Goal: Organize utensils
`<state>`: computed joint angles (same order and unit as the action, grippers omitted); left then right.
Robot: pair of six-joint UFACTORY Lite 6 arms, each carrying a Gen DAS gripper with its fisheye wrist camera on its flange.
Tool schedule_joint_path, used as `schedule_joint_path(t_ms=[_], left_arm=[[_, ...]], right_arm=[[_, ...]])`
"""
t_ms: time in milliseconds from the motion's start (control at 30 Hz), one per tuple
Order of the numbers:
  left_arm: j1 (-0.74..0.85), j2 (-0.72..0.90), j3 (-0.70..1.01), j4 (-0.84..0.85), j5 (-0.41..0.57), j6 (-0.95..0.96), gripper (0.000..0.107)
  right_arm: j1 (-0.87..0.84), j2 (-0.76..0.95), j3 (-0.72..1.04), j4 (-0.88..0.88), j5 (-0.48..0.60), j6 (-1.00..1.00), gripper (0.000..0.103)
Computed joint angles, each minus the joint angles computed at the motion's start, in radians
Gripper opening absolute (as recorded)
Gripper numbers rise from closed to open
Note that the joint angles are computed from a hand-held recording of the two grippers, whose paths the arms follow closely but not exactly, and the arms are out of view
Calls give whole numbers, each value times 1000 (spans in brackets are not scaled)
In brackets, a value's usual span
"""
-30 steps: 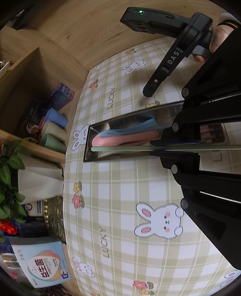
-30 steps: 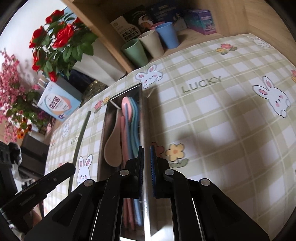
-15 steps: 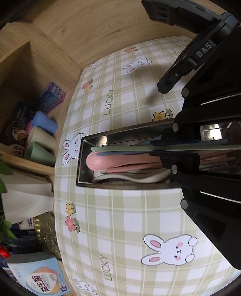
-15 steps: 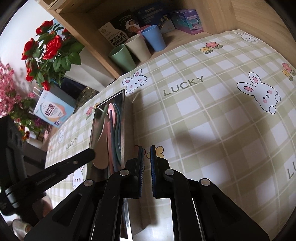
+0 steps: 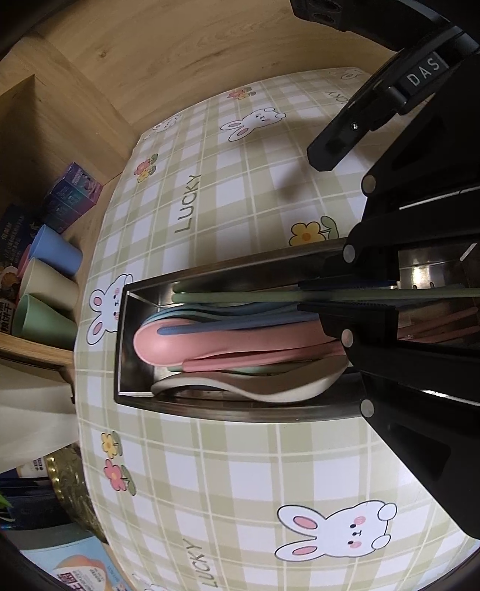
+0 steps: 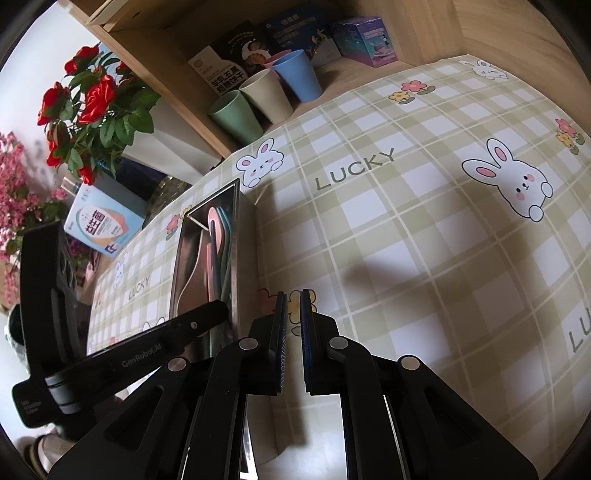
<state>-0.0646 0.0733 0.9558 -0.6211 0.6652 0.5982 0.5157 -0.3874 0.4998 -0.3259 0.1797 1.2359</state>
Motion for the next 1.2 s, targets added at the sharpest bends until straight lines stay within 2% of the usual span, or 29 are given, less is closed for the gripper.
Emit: schedule_joint_path(t_ms=[233,400,667,933,1200], left_arm=[[36,-57,-12,-25,51,56,10],[70,-165,-29,-11,86,91,26],[176,-373,-53,59,127,169,28],[451,-432,20,11,286,342,29],[804,-415,175,-110,505,569,37]], right_arm=[[31,-13,9,-56,36,74,8],[71,-37,32,-111,101,133,8],[193,-47,125,-229,248,240,8],[348,-5,265,-296,424,291,8],[511,29,420,-354,640,305,8]])
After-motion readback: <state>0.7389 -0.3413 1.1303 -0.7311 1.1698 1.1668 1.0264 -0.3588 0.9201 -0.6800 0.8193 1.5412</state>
